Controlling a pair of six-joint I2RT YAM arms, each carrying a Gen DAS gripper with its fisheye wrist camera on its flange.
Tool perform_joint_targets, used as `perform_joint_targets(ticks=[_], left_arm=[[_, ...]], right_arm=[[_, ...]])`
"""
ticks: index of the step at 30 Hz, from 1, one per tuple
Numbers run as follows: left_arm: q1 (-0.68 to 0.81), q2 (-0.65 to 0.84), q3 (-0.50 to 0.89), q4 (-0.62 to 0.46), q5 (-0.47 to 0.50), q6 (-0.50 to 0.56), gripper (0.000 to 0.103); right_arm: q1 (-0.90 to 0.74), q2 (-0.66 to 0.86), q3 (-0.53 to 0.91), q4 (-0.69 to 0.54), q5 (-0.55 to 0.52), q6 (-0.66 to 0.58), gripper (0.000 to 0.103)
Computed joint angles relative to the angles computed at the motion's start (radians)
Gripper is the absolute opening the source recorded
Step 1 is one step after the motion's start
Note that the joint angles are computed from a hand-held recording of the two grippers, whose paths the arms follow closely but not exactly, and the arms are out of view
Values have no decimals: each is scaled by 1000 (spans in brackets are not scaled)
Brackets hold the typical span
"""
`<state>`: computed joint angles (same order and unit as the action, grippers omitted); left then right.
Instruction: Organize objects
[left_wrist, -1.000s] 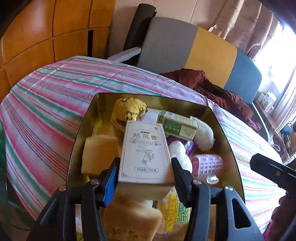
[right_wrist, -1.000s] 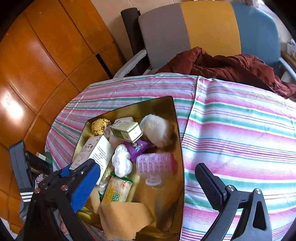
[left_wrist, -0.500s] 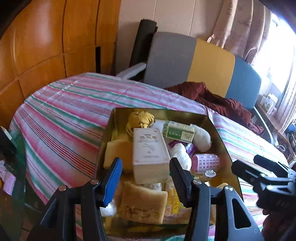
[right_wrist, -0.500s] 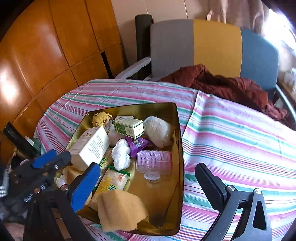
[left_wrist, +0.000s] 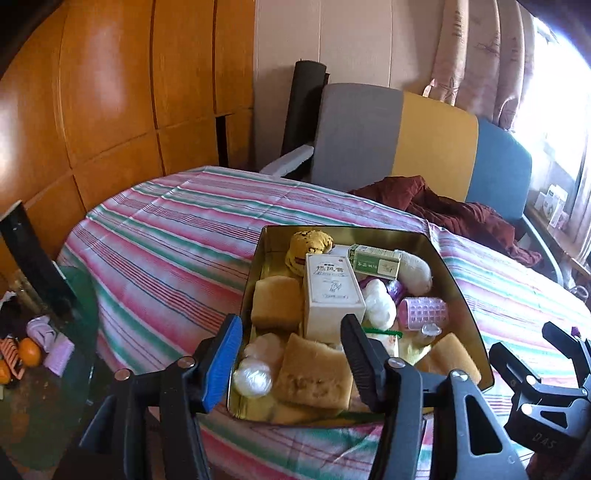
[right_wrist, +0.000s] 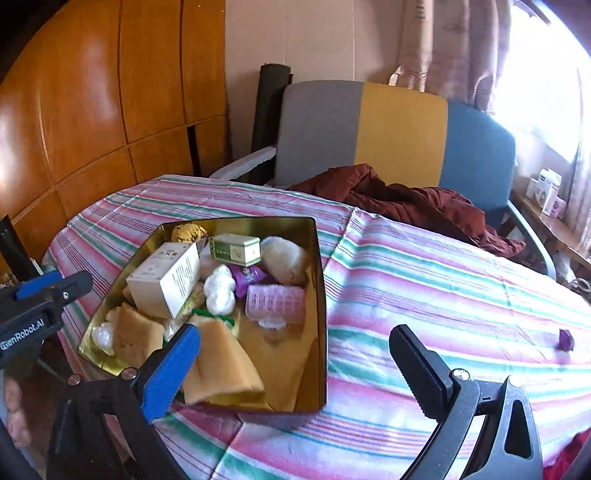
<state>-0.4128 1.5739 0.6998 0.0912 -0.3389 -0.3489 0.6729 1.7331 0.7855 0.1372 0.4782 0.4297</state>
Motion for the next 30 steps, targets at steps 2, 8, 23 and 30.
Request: perform_joint_targets(ticks=[2,8,23,30], left_arm=[[-25,-17,-31,21,-21,6,66],[-69,-50,-75,46,-50,-24,68],[-63,-77,-71,-6,-40,-81,65],[-57,-87,-81,5,-38,-75,63]], right_arm=[[14,3,-10,-5,31,11,103],[17,3,-33,-15,36,42,103],[54,24,-7,-20,31,34,103],[65,34,6,-27,33,32,103]])
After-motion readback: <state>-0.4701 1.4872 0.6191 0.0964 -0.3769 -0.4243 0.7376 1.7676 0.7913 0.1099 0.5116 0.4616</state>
